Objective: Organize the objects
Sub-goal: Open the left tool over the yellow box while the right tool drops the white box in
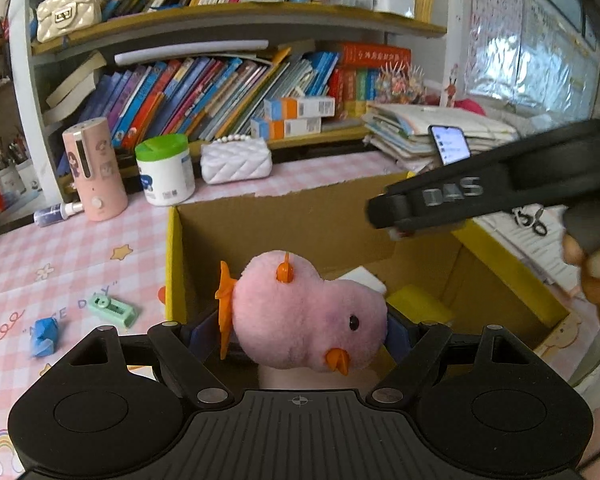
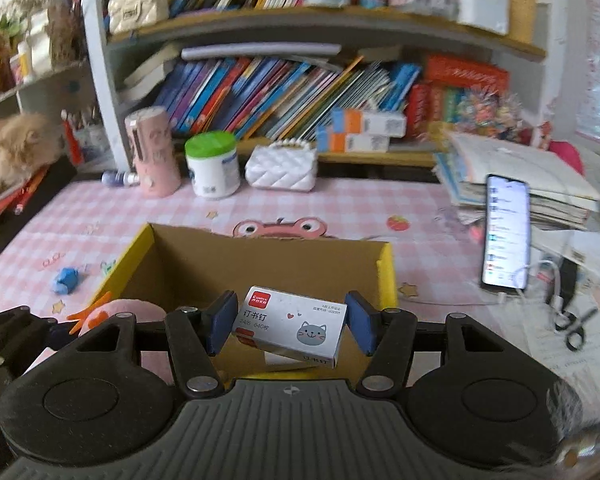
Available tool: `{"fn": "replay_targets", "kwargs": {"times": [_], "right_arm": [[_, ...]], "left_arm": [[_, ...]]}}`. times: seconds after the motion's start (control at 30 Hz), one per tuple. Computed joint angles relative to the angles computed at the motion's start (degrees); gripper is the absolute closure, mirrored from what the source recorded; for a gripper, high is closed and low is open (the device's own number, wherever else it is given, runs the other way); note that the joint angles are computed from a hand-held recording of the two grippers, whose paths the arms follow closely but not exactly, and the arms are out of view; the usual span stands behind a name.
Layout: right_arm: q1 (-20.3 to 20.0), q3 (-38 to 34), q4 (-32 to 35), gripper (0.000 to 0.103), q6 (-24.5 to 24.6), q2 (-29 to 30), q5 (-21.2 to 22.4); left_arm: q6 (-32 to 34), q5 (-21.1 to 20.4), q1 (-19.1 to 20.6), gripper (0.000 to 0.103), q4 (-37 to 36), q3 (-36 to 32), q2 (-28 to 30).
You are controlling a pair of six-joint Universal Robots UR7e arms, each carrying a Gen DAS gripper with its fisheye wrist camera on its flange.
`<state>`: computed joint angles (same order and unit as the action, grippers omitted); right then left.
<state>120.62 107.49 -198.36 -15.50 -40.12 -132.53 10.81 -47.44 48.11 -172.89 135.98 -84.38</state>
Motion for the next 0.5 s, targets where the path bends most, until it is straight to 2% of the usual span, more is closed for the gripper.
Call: {"fn": "replay_targets", "kwargs": {"times": [0.5], "right_arm": [[-3.76, -8.56, 18.81, 0.046, -0.93, 3.64, 1.8]], "left_arm": [[1.69, 2.95, -0.29, 0.015, 1.78, -0.44, 2.01]]}}
